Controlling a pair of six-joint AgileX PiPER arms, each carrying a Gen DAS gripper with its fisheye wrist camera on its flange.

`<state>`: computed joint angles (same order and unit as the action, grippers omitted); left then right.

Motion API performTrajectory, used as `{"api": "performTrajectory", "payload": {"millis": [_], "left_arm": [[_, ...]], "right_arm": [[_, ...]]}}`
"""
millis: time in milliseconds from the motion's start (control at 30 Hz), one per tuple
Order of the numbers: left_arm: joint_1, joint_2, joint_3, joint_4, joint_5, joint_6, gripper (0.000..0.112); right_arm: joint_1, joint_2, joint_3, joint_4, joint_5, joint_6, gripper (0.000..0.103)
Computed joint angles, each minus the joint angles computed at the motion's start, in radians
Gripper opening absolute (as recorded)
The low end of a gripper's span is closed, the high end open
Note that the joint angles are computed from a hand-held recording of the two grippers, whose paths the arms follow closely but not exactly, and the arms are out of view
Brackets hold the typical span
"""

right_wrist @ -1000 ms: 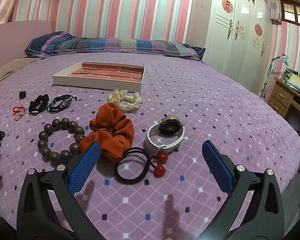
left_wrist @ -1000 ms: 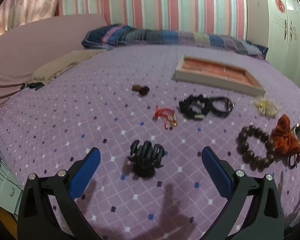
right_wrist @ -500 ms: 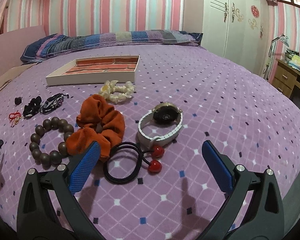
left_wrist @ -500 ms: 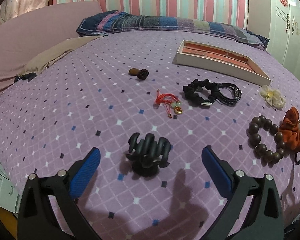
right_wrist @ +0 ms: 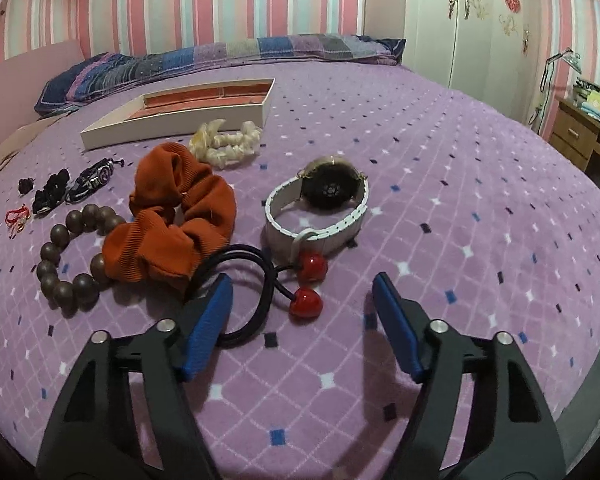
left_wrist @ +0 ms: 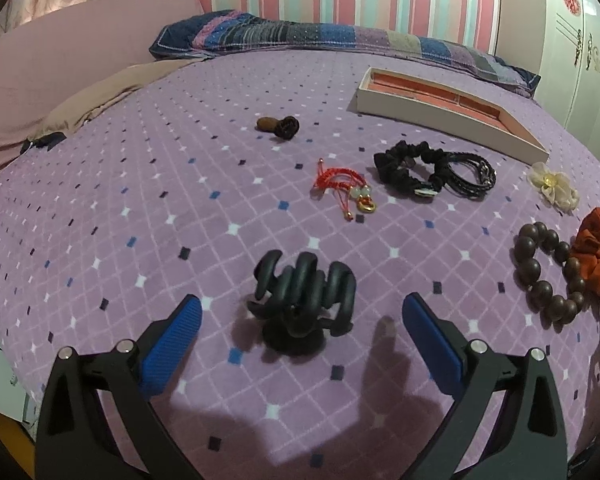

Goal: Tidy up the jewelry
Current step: 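Grasp the black claw clip with the left tool while the right tool grasps the black hair tie, then carry both items into the brick tray and open both tools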

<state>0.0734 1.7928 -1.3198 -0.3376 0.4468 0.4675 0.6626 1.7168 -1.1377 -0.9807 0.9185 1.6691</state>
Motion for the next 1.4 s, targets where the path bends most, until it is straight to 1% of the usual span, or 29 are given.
{"api": "performTrajectory", "payload": {"millis": [133,167,267,400,467,533,633,767,867,900,1067,1167,1233,1400], "left_arm": [[0.001,0.018,-0.011,-0.018,0.001,0.025,0.087],[-0.001,0.028,-0.021,-0.010,0.007,0.019,0.082],[-0.001,0.051,-0.047,-0.016,0.019,0.013,0.080],[-0.005,0.059,-0.054,-0.019,0.007,0.017,0.071],[-0.010,0.061,-0.049,-0.017,-0.009,0.018,0.070],[-0.013,0.062,-0.042,-0.020,-0.025,0.020,0.069],[-0.015,0.059,-0.025,-0.036,-0.053,0.038,0.069],[-0.016,0.057,-0.017,-0.065,-0.069,0.060,0.061],[-0.019,0.061,-0.028,-0.076,-0.069,0.058,0.050],[-0.022,0.062,-0.032,-0.069,-0.071,0.047,0.048],[-0.019,0.087,-0.083,-0.092,-0.036,0.024,0.048],[-0.015,0.089,-0.092,-0.149,-0.022,0.068,0.048],[-0.014,0.083,-0.087,-0.182,-0.017,0.103,0.048],[-0.012,0.039,-0.053,-0.283,-0.002,0.214,0.048]], "right_arm": [[-0.005,0.016,-0.009,-0.006,0.000,0.005,0.068],[-0.007,0.018,-0.011,-0.008,-0.001,0.005,0.067],[-0.010,0.022,-0.017,-0.014,0.000,0.002,0.062],[-0.019,0.030,-0.021,-0.020,-0.013,0.003,0.057],[-0.019,0.030,-0.015,-0.033,-0.021,0.012,0.051],[-0.018,0.037,-0.018,-0.041,-0.023,0.012,0.048],[-0.013,0.039,-0.013,-0.059,-0.030,0.027,0.041],[-0.009,0.037,-0.002,-0.081,-0.036,0.060,0.029],[-0.006,0.043,-0.007,-0.089,-0.031,0.068,0.026],[-0.008,0.041,-0.004,-0.093,-0.037,0.076,0.025],[-0.016,0.019,0.022,-0.110,-0.067,0.112,0.020],[-0.019,-0.017,0.054,-0.127,-0.091,0.155,0.017],[0.003,-0.026,0.056,-0.153,-0.056,0.161,0.017],[0.039,-0.048,0.043,-0.175,-0.011,0.137,0.017]]}}
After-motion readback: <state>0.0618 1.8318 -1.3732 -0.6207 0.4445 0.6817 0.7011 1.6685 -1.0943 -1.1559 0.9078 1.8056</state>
